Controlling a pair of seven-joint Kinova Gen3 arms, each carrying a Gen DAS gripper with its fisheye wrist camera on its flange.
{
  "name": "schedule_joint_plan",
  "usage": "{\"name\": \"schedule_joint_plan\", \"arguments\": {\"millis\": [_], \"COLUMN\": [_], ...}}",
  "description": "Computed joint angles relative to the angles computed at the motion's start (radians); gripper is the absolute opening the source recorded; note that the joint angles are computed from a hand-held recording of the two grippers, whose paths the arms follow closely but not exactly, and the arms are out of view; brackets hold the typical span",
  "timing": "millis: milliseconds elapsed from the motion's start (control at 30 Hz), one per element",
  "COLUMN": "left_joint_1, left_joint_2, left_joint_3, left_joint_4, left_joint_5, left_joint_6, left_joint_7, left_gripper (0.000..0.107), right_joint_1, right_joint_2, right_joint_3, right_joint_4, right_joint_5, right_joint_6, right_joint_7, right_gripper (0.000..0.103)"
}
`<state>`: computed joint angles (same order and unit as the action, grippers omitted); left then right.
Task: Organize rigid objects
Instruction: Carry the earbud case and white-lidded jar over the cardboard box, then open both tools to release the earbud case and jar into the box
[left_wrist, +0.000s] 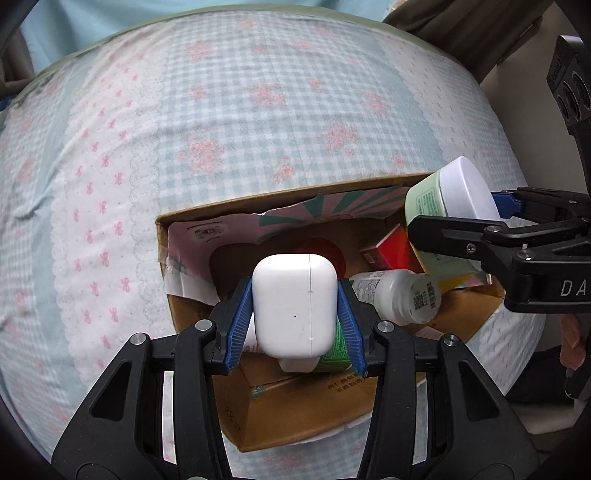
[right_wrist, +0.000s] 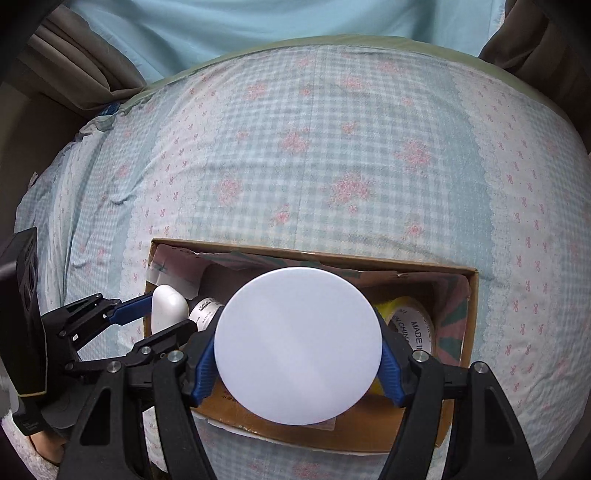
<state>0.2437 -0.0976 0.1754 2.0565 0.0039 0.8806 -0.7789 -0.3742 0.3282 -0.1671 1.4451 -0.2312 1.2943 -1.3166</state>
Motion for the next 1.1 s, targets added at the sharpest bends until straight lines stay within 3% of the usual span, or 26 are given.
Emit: {"name": "schedule_joint_plan", "arguments": {"millis": [133, 400, 467, 500, 600, 700, 767, 1100], "left_joint_1": [-0.007, -0.018, -0.024, -0.025, -0.022, -0.015, -0.009, 0.002], "left_joint_2": [0.038, 0.073, 0.06, 0.054, 0.023, -0.001, -0.022, -0.101], "left_joint_3": [-0.013, -0.034, -0.043, -0.041, -0.03, -0.01, 0.003, 0.07], "left_joint_4": [0.016, 0.009, 0.011, 0.009, 0.018, 0.011, 0.001, -0.075], "left_joint_5": [0.008, 0.017, 0.057, 0.062, 0.058, 0.035, 0.018, -0.052], "left_joint_6": [-0.048, -0.058, -0.054, -0.045, -0.038, -0.008, 0.016, 0.149], "left_joint_7": [-0.012, -0.063, -0.087, -0.081, -0.049, -0.01, 0.016, 0.152], "left_gripper": [0.041, 0.042, 0.063, 0.102, 0.103, 0.103, 0.103, 0.103], "right_joint_1": [-0.004, 0.016, 0.023, 0.033, 0.074, 0.096, 0.079, 0.122], "right_joint_2": [0.092, 0.139, 0.138, 0.134, 0.099, 0.07, 0.029, -0.066], "right_joint_3": [-0.006, -0.007, 0.003, 0.008, 0.011, 0.013, 0.024, 0.029], "right_joint_4": [-0.033, -0.026, -0.024, -0.022, 0.008, 0.012, 0.028, 0.071], "right_joint_5": [-0.026, -0.06, -0.069, -0.079, -0.115, -0.126, -0.086, -0.122], "right_joint_6": [0.034, 0.039, 0.046, 0.049, 0.022, 0.034, 0.011, 0.034], "right_joint_7": [-0.006, 0.003, -0.031, -0.047, -0.056, -0.054, -0.082, -0.069], "right_gripper": [0.066, 0.066, 0.068, 0.075, 0.098, 0.103, 0.103, 0.103]}}
